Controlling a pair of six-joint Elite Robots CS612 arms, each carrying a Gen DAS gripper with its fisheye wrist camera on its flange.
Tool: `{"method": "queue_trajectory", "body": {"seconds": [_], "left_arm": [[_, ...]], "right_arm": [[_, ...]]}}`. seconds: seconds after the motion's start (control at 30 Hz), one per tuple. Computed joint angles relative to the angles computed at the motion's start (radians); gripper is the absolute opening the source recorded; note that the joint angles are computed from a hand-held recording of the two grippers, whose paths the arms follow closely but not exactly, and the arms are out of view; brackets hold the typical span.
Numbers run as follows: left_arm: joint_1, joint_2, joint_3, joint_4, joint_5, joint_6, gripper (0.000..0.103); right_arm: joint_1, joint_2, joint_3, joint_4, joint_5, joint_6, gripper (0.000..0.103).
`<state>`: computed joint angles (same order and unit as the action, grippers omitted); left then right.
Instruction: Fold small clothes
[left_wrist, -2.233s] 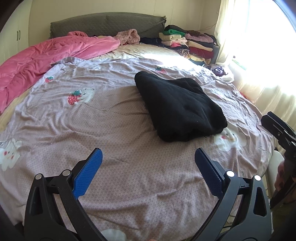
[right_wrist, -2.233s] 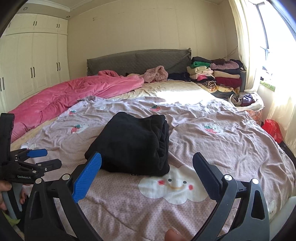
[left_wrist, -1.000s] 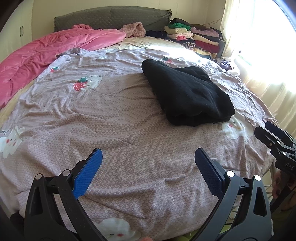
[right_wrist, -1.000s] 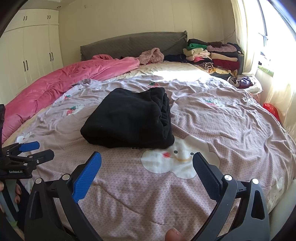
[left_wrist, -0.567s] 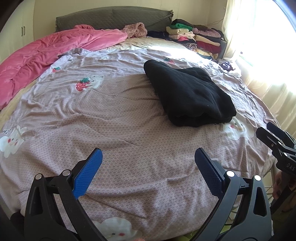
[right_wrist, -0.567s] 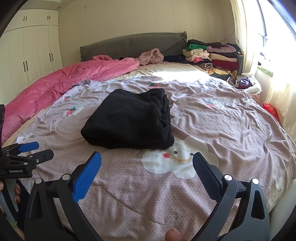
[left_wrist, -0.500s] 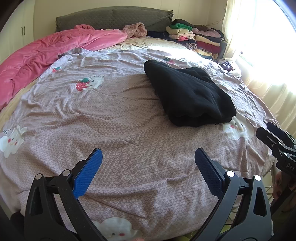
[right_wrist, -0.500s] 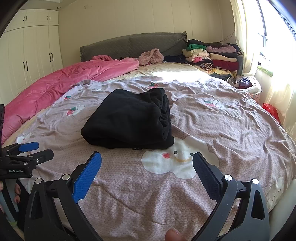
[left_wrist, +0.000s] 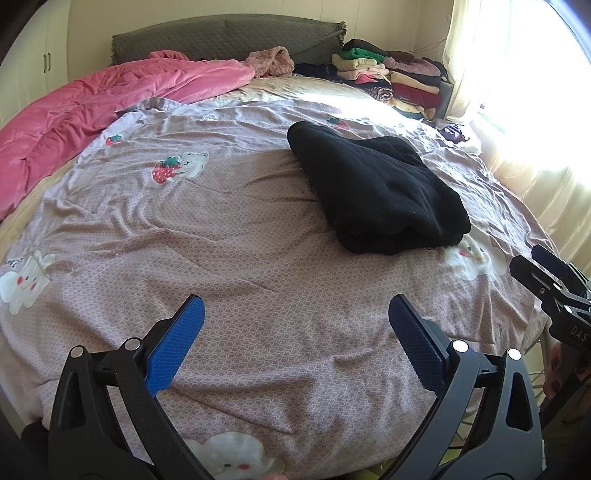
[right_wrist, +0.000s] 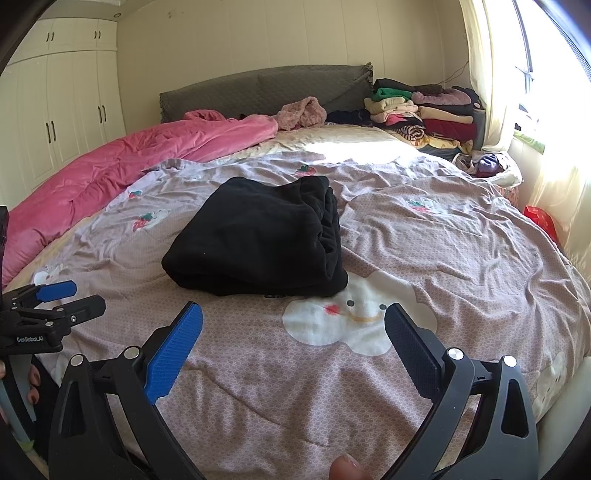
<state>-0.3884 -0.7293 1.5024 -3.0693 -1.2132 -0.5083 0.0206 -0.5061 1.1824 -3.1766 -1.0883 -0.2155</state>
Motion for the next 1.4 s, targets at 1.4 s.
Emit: {"method": "queue_trajectory", "body": {"seconds": [1.4], "left_arm": [[0.064,-0.047,0.051,0.068,0.093,-0.181,0.094]], "right_arm": [[-0.090,0.021,0.012,-0.086,-0.442,0.271,0.098]]}}
